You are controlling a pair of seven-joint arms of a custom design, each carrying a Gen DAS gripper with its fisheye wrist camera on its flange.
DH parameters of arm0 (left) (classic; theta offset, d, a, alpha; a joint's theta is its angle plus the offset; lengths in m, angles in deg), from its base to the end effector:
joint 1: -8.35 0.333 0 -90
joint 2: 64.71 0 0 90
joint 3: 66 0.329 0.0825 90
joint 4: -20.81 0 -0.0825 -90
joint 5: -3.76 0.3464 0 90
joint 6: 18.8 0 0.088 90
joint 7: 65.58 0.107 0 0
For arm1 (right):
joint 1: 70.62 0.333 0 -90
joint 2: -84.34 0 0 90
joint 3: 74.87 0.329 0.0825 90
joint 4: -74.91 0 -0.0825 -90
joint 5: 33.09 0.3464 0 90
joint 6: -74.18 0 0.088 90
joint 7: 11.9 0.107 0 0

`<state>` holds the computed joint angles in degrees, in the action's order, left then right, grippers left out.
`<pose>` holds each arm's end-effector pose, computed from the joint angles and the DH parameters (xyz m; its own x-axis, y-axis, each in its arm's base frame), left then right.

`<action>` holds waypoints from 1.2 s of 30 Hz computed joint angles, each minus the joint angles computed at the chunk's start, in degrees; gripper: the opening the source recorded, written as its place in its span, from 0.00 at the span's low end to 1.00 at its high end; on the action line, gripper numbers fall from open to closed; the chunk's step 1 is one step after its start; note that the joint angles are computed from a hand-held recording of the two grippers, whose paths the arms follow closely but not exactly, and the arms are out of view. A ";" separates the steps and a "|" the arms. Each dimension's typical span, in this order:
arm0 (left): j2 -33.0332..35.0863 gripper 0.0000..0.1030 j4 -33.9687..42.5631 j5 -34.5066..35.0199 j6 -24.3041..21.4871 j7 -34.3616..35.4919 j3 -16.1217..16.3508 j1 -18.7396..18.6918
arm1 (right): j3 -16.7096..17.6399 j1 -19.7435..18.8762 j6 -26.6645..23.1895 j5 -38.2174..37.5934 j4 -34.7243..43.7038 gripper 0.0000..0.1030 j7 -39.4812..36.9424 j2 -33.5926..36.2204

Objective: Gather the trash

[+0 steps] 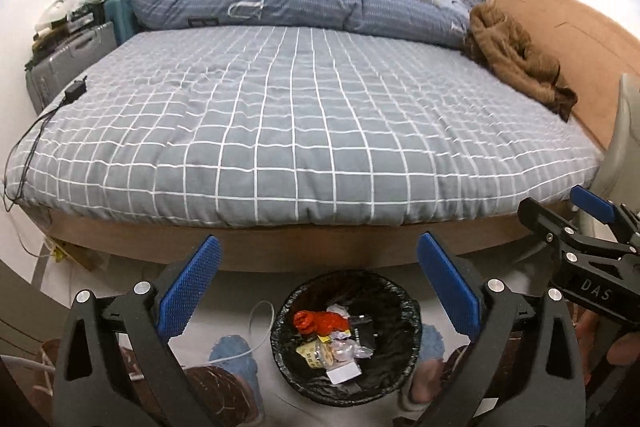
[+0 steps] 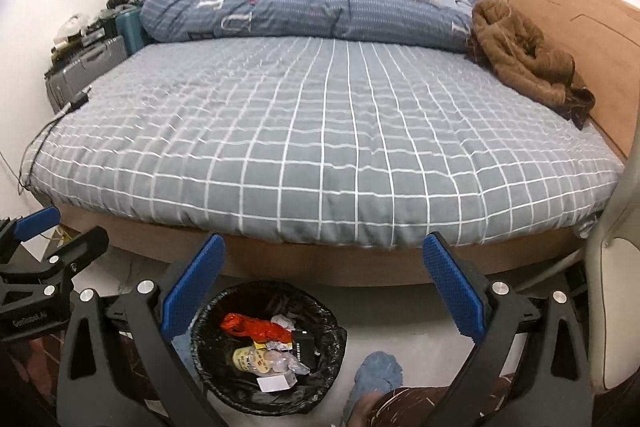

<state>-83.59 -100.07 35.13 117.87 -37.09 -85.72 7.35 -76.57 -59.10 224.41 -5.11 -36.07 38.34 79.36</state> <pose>0.4298 -0.1840 0.6334 0.3621 -0.9293 0.0721 -0.6271 -0.3002 -0.7188 0.5403 0.0817 0.6338 0.4963 -0.8675 0.0346 -0.5605 -0.3506 -0.7503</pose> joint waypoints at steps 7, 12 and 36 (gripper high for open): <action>-3.40 0.94 -0.66 -1.29 -1.31 0.10 -1.17 -0.64 | -2.06 0.82 -0.20 0.79 -4.22 0.93 -1.45 -5.84; -4.63 0.94 -0.90 -1.80 -1.49 0.11 -2.27 -0.26 | -3.40 1.42 -0.42 -0.17 -5.77 0.93 -0.89 -7.72; -4.01 0.94 -0.95 -2.68 -1.49 0.64 -2.74 -0.01 | -4.29 2.33 0.03 -0.58 -6.62 0.93 -0.68 -7.71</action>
<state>-87.61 -101.02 32.44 116.38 -36.45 -88.46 7.34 -80.85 -56.76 224.45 -5.69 -42.68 37.66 71.65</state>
